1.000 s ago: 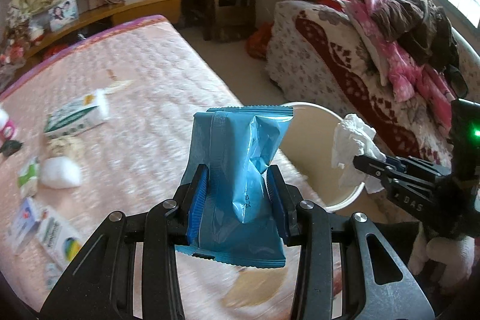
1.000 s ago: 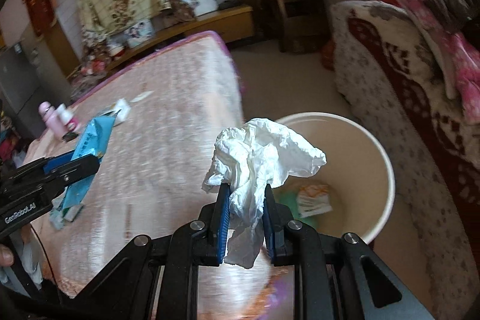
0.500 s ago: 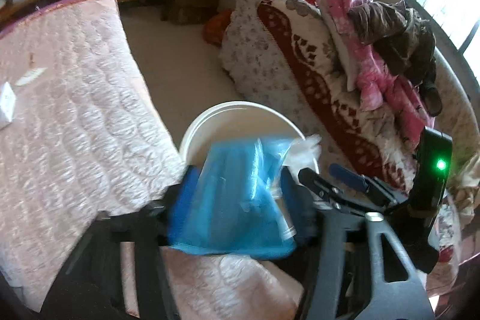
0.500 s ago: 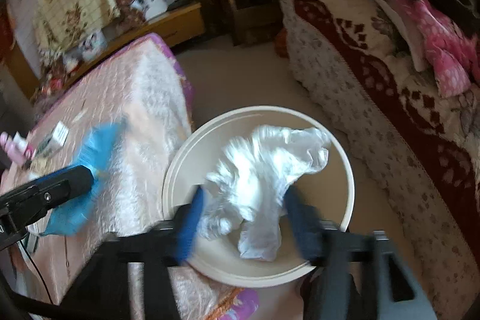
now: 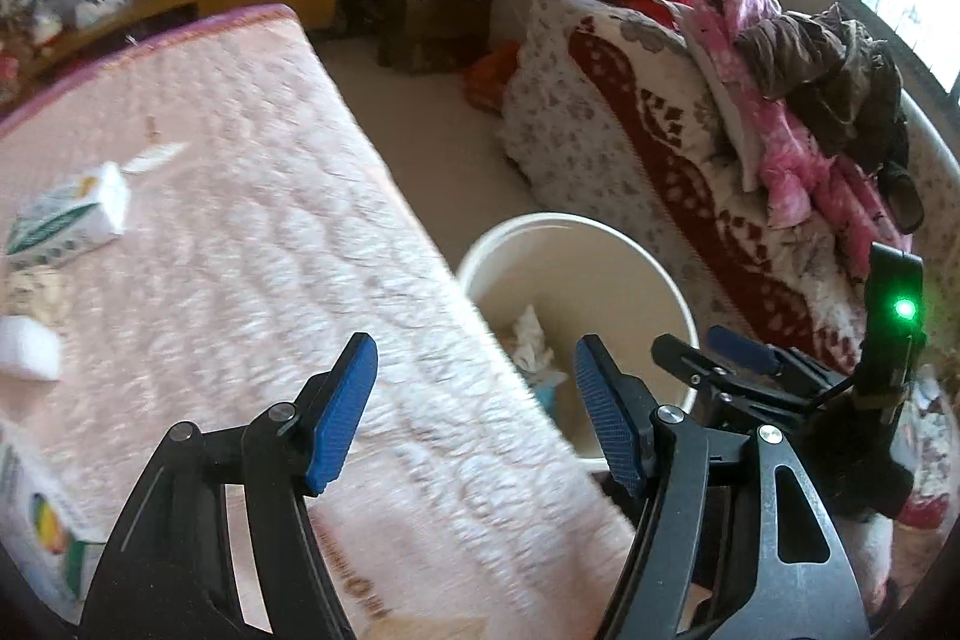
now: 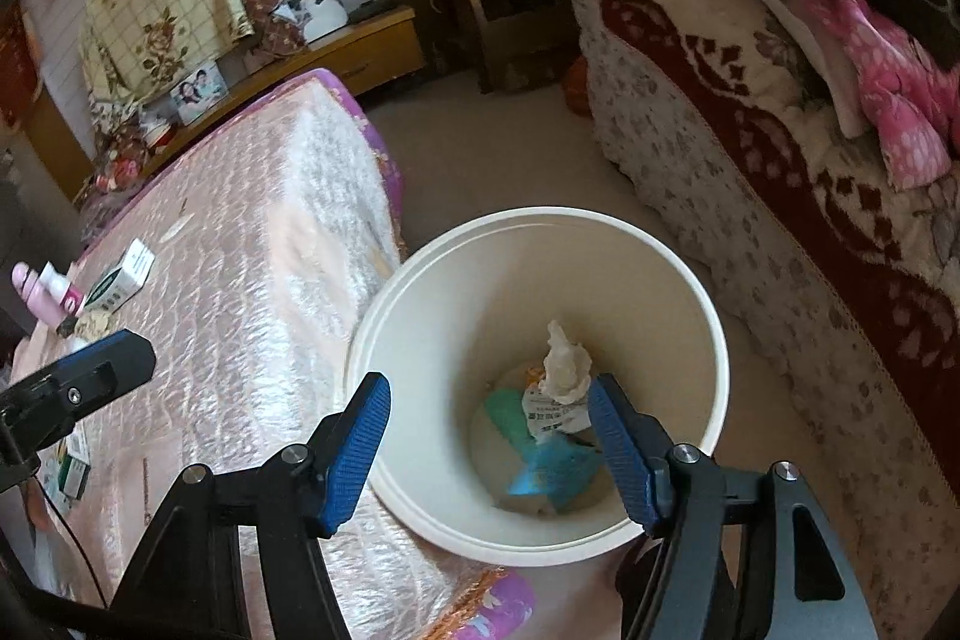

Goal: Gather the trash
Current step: 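Carry the blue packet and tissues to the bucket and release both, then grasp the clear plastic bag with the left tool while the right tool grasps the medicine box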

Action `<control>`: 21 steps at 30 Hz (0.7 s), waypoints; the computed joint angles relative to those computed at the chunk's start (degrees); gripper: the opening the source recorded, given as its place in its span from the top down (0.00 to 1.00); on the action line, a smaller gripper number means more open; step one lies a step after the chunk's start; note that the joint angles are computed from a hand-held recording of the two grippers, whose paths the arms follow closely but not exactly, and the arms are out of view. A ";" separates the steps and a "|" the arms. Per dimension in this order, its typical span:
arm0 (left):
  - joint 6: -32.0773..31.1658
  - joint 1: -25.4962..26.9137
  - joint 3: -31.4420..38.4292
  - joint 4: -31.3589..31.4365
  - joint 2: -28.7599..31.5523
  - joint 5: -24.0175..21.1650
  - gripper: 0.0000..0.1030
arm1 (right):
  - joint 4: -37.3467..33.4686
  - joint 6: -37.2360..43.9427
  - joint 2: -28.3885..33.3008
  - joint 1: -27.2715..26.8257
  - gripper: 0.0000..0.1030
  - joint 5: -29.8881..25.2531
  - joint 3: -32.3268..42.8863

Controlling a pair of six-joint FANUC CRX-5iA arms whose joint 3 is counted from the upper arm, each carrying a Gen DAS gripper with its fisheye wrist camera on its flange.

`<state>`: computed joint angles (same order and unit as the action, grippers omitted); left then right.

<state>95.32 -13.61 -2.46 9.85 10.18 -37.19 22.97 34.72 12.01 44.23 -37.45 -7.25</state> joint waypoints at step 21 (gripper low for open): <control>2.61 10.56 -18.65 -7.47 -22.80 -6.18 0.35 | -6.81 11.72 2.24 10.31 0.35 -0.33 8.33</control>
<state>97.93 -3.06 -21.11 2.38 -12.61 -43.37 16.15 46.44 14.26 54.54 -37.78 1.08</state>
